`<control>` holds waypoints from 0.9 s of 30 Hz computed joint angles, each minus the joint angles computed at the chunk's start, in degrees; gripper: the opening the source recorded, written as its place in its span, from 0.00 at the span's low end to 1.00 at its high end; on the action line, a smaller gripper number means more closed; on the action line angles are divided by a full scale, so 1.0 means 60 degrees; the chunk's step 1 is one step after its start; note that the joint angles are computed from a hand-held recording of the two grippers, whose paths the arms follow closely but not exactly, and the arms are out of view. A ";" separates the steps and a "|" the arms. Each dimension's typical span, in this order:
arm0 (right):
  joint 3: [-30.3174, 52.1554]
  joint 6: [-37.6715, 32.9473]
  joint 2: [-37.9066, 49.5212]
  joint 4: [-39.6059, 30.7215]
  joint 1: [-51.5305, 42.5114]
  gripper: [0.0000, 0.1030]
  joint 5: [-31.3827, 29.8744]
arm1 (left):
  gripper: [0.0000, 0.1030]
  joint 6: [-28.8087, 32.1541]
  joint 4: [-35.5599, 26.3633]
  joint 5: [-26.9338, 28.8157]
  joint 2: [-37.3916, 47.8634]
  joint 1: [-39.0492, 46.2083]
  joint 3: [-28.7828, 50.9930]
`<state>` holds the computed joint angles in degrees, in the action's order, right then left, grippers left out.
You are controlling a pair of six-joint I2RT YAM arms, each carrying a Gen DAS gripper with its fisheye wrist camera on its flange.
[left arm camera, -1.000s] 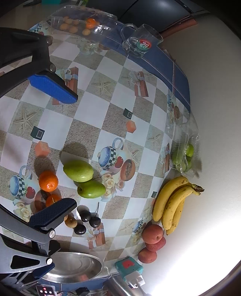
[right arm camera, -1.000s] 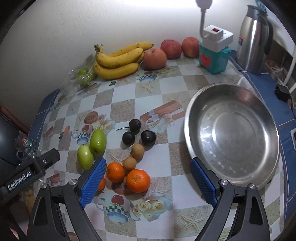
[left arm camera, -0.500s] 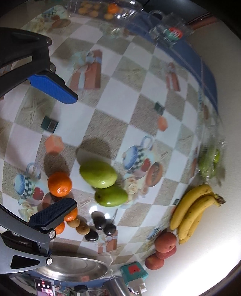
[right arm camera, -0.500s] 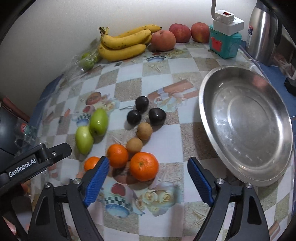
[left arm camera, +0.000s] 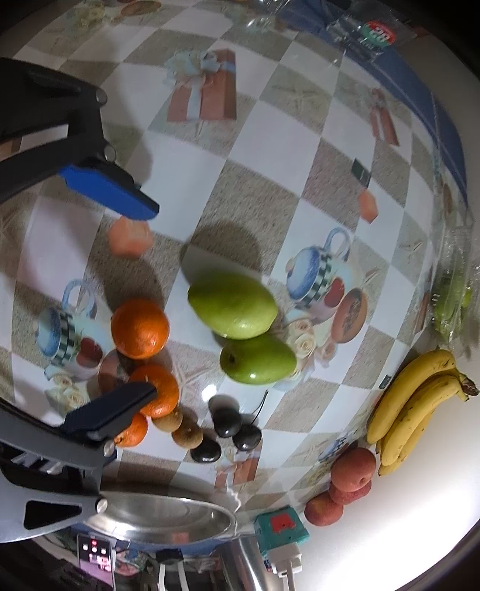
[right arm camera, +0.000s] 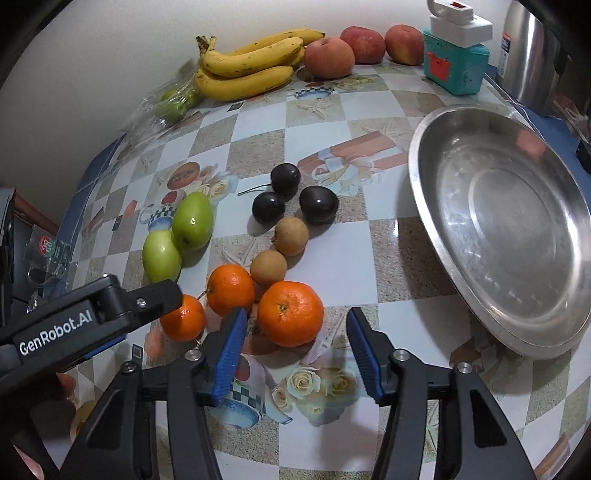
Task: Organize fruits
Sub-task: 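Close the left tool on a tangerine while the right tool grasps another tangerine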
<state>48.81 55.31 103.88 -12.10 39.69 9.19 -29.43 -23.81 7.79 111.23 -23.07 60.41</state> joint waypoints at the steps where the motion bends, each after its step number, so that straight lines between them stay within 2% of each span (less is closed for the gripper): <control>1: 0.0052 -0.0029 0.0062 -0.0030 0.0010 0.53 -0.0025 | 0.83 -0.0008 0.0003 0.0085 0.0016 0.0006 -0.0002; 9: 0.0289 -0.0239 0.0519 -0.0022 -0.0070 0.52 -0.0278 | 0.72 -0.0107 -0.0129 0.0321 0.0262 -0.0018 0.0079; 12: 0.0314 -0.0280 0.0601 0.0014 -0.0082 0.52 -0.0325 | 0.63 -0.0151 -0.0046 0.0428 0.0399 -0.0079 0.0177; 14: 0.0302 -0.0300 0.0612 0.0061 -0.0093 0.51 -0.0321 | 0.52 -0.0237 0.0067 0.0630 0.0377 -0.0037 0.0117; 16: 0.0302 -0.0310 0.0649 0.0124 -0.0106 0.48 -0.0325 | 0.48 -0.0303 0.0212 0.0854 0.0348 0.0019 0.0040; 18: 0.0308 -0.0307 0.0667 0.0137 -0.0108 0.48 -0.0316 | 0.40 -0.0343 0.0258 0.0851 0.0378 -0.0012 0.0052; 21: 0.0271 -0.0322 0.0662 0.0246 -0.0113 0.42 -0.0371 | 0.38 -0.0400 0.0314 0.0802 0.0367 -0.0023 0.0047; 27: 0.0157 -0.0289 0.0605 0.0394 -0.0131 0.40 -0.0441 | 0.38 -0.0433 0.0290 0.0607 0.0093 0.0038 -0.0068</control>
